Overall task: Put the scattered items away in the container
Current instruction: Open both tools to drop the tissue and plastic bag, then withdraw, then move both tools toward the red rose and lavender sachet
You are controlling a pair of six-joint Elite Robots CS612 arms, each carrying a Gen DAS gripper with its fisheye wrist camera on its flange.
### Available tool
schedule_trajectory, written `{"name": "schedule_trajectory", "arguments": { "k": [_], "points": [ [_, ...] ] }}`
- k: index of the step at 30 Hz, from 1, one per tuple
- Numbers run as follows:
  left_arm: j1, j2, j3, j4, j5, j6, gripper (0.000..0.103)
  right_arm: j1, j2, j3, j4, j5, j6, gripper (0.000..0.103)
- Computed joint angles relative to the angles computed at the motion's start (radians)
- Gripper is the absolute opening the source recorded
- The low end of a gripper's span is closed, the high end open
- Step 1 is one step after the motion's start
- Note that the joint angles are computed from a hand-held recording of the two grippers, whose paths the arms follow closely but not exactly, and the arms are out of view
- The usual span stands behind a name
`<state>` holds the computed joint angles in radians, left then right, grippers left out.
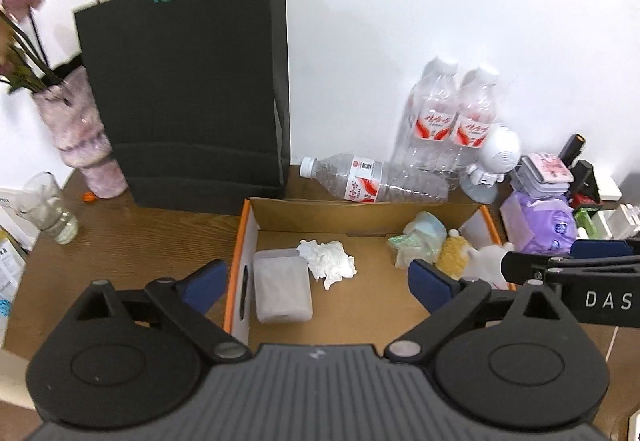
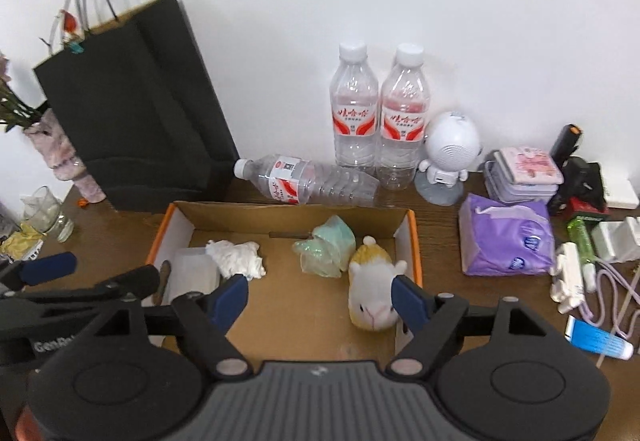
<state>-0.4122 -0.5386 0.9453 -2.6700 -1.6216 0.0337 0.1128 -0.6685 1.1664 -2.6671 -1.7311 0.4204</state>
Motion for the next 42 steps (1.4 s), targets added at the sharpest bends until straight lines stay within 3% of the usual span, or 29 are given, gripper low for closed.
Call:
{"name": "schedule_trajectory", "arguments": {
  "k": [5, 11, 15, 19, 22, 26, 31, 37, 42],
  "points": [
    [0.002, -0.074, 0.136, -0.132, -0.018, -0.01, 0.099, 0.018, -0.062, 0.087, -0.071, -0.034, -0.003, 0.078],
    [-0.001, -0.112, 0.3, -0.417, -0.008, 0.022, 0.103, 0.048, -0.09, 0.217, -0.327, -0.117, -0.044, 0.081],
    [0.008, -0.1, 0.362, -0.543, -0.048, -0.009, 0.103, 0.067, -0.068, 0.275, -0.482, -0.165, -0.047, 0.087],
    [0.005, -0.064, 0.45, -0.812, -0.031, -0.016, 0.103, 0.093, -0.015, 0.318, -0.671, -0.229, -0.069, 0.087],
    [0.002, -0.041, 0.5, -0.932, -0.017, -0.021, 0.103, 0.117, 0.029, 0.348, -0.819, -0.288, -0.094, 0.087],
    [0.006, -0.002, 0.536, -1.087, -0.036, -0.014, 0.103, 0.135, 0.074, 0.395, -0.99, -0.311, -0.108, 0.092],
    [0.012, 0.026, 0.559, -1.15, -0.076, -0.058, 0.103, 0.138, 0.09, 0.431, -1.009, -0.293, -0.068, 0.093],
    [0.018, 0.033, 0.595, -1.179, -0.082, -0.053, 0.103, 0.156, 0.108, 0.446, -1.054, -0.308, -0.089, 0.093],
    [0.018, 0.025, 0.656, -1.216, -0.048, 0.031, 0.103, 0.168, 0.103, 0.483, -1.037, -0.28, -0.071, 0.093]
  ]
}}
